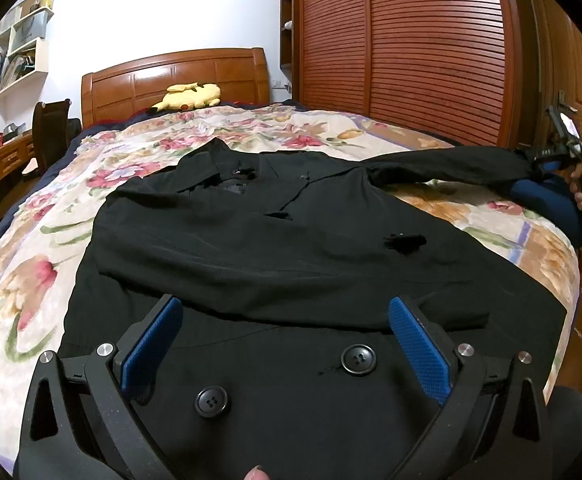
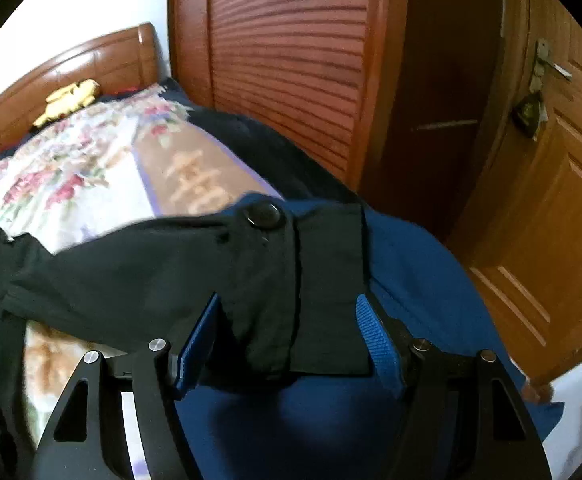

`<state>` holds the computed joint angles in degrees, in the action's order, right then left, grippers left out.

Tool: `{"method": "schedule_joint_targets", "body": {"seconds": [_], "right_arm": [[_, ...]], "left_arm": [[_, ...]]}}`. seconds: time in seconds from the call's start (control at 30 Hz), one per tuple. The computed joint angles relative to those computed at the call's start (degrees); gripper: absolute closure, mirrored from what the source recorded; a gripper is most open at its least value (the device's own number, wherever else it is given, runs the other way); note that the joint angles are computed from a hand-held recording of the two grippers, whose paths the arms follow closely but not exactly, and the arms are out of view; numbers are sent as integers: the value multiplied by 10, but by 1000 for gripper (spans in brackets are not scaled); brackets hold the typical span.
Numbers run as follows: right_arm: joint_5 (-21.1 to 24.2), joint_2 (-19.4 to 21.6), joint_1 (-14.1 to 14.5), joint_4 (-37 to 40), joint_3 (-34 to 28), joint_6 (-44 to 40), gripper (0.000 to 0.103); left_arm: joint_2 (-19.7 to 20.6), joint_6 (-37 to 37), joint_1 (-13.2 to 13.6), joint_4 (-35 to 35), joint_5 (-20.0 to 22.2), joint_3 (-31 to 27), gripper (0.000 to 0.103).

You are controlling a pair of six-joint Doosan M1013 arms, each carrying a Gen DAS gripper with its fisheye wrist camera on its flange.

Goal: Fold large clothes
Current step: 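Reach the right tool to the other sleeve cuff and grasp it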

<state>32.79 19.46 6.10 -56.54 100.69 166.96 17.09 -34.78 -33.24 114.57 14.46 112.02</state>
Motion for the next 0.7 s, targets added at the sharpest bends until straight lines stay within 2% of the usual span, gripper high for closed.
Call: {"method": "schedule_joint_targets", "body": {"seconds": [0.17,0.23,0.3,0.33,0.37,0.47,0.7], "right_arm": [[31,15,6,51,-21,-72,31],[27,23,6,64,-31,-111,32],[29,29,11,81,-37,-150,54],[29,31,13,84,-38,-166,61],[26,31,13,86,-38,-180,76],[10,29,18,83,-35,-205,85],[-35,0,55,-70,-12,-91,87]], "left_arm": [[1,3,0,-3,-3,-1,0],[-1,0,1,2,-3,0,0],[-1,-6,1,8,-4,0,0],[-1,-6,2,8,-5,0,0],[-1,-5,1,8,-4,0,0],[-2,-11,1,13,-3,1,0],[-7,-28,3,29,0,7,0]]}}
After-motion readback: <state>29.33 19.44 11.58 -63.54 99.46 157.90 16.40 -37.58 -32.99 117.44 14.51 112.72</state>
